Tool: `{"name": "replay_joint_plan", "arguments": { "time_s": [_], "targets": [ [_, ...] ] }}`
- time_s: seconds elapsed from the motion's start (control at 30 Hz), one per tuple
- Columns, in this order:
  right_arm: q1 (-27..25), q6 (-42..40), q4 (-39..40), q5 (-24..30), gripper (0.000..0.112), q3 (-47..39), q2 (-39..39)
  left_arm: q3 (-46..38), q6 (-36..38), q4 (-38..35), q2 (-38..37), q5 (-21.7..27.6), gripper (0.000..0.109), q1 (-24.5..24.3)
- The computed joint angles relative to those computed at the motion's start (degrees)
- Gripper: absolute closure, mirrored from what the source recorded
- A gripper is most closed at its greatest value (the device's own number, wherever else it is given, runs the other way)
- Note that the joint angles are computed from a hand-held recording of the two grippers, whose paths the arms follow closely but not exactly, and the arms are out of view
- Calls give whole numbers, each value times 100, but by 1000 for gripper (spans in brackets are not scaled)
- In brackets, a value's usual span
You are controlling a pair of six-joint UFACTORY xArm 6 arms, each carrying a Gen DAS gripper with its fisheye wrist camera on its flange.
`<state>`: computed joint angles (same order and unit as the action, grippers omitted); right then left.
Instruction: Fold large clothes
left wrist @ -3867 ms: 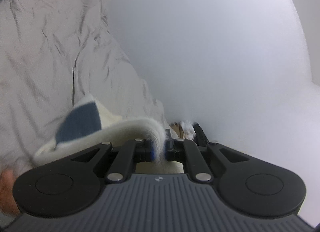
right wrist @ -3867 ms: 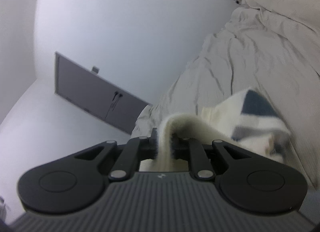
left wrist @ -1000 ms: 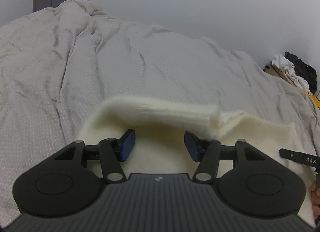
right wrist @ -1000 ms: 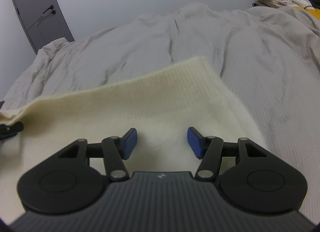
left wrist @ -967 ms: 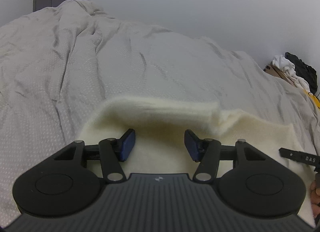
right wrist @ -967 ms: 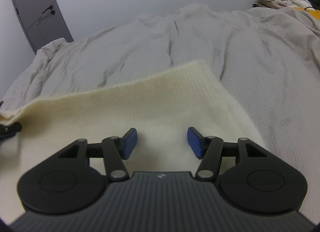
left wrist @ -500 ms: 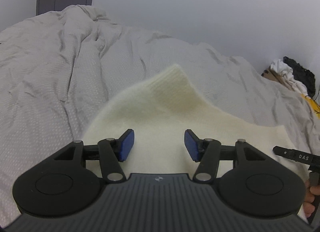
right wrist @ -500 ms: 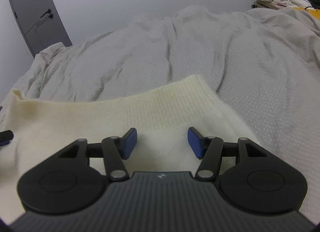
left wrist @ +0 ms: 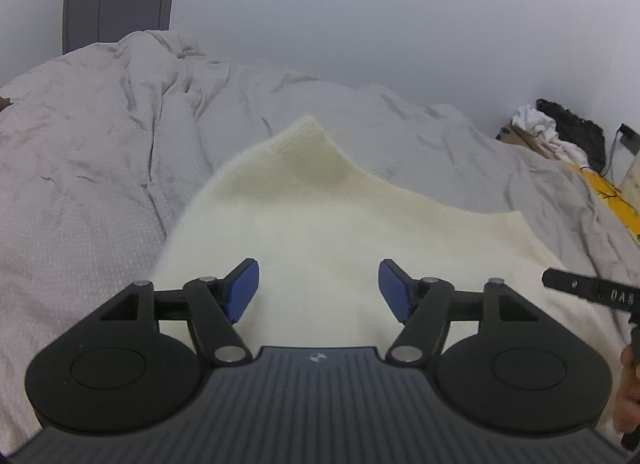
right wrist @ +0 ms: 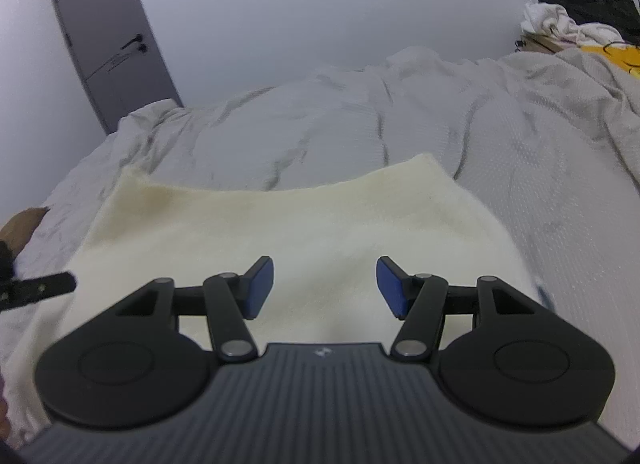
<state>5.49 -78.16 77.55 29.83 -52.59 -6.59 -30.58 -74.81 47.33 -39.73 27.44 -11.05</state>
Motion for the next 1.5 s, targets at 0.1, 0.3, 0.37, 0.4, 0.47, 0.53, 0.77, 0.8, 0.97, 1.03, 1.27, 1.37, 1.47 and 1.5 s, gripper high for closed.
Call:
{"name": "replay_joint_plan", "arguments": {
  "time_s": [0.1, 0.3, 0.37, 0.4, 0.47, 0.53, 0.77, 0.8, 0.97, 1.03, 1.27, 1.37, 1.47, 1.5],
  "targets": [
    [-125, -16, 40, 155, 53, 429, -459, 58, -214, 159, -227, 335, 35, -337],
    [-335, 229, -54, 438, 53, 1261, -1425, 132, -597, 305, -686, 1222, 35, -1219],
    [-404, 348, -115, 563, 52, 1469, -1707, 176, -813, 378, -874, 1476, 35, -1529],
    [-454, 401, -159, 669, 52, 1553, -1826, 177, -919, 410, -950, 1660, 34, -1720],
    [-581, 449, -196, 900, 50, 1703, -2044, 228, -1184, 486, -1113, 1953, 31, -2073],
    [-765, 500, -165, 1202, 37, 1841, -2256, 299, -1335, 459, -1241, 2065, 29, -2332],
    [-1272, 1194, -459, 2123, 23, 1935, -2327, 460, -1764, 200, -1477, 2592, 29, -2947],
    [-1308, 1309, -511, 2222, 14, 1916, -2279, 476, -1793, 72, -1497, 2587, 29, -2909],
    [-1382, 1998, -767, 2685, 9, 1739, -1910, 815, -1736, -558, -1779, 1975, 29, -2395],
    [-1448, 2330, -807, 2996, 9, 1666, -1682, 939, -1741, -698, -1897, 1796, 29, -2242],
    [-1696, 3376, -687, 3787, 9, 1382, -816, 1599, -1810, -1781, -2514, 886, 29, -1719],
    [-1683, 3687, -766, 3961, 9, 1389, -638, 1865, -1806, -2161, -2657, 587, 29, -1562],
    [-1615, 3779, -574, 3843, 9, 1486, -640, 2108, -1839, -2468, -2791, 362, 29, -1312],
    [-1619, 3804, -466, 3820, 9, 1514, -629, 2232, -1855, -2625, -2889, 254, 29, -1196]
  ]
}}
